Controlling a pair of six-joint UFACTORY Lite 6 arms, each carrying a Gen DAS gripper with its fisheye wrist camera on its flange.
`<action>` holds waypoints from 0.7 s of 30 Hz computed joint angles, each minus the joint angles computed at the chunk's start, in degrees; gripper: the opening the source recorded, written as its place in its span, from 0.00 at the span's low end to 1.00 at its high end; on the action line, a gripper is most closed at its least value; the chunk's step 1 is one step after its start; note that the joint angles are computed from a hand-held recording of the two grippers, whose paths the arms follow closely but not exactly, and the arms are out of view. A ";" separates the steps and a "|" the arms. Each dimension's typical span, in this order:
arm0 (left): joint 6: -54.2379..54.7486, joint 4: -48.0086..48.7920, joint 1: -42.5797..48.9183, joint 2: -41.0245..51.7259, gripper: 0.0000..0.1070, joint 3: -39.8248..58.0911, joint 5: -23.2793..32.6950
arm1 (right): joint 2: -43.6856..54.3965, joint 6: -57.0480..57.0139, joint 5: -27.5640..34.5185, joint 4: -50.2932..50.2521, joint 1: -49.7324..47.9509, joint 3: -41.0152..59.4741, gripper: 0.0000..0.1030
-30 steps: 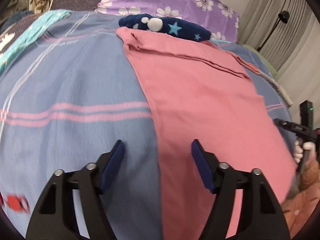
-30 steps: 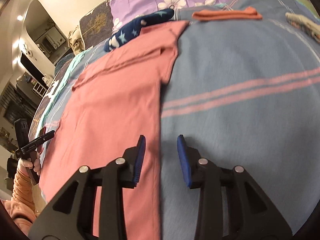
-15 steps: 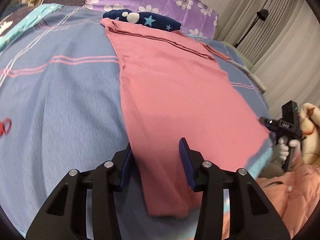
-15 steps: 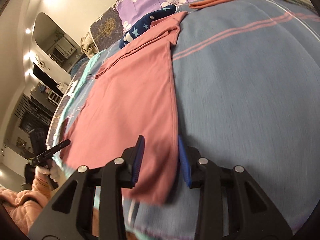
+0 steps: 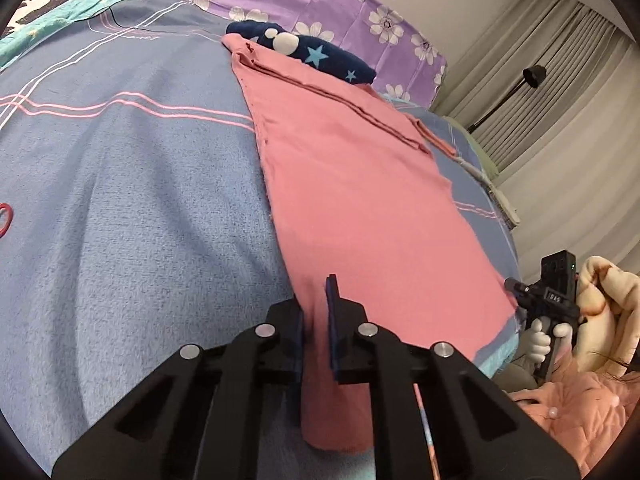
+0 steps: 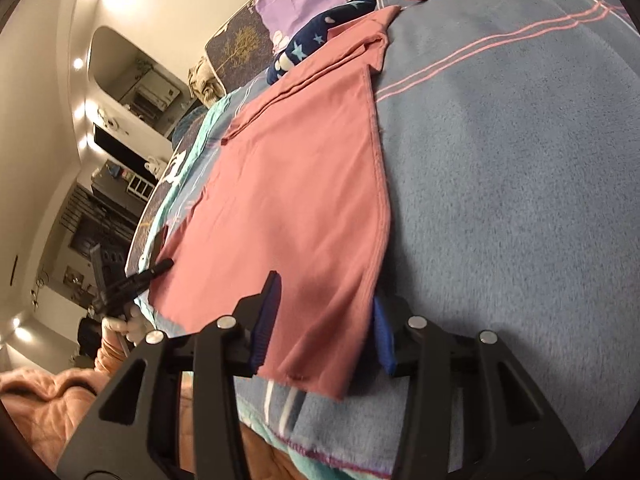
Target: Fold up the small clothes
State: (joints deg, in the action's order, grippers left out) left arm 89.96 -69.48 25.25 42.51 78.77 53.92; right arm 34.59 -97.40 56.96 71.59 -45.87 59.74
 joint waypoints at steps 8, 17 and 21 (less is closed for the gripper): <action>1.35 -0.36 -3.36 -2.20 0.06 -1.18 -2.68 | 1.70 3.35 -1.57 -0.02 3.26 3.38 0.34; 1.20 -6.15 0.07 -5.63 0.05 3.12 6.38 | 4.24 7.92 14.96 4.77 -1.70 10.69 0.03; 3.88 -10.07 1.37 -13.45 0.04 0.07 10.24 | -4.18 6.01 22.74 6.69 -4.97 7.80 0.02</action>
State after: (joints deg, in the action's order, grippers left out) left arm 93.85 -79.55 26.62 29.05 78.85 64.17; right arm 30.41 -91.38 79.70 78.28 -50.84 67.54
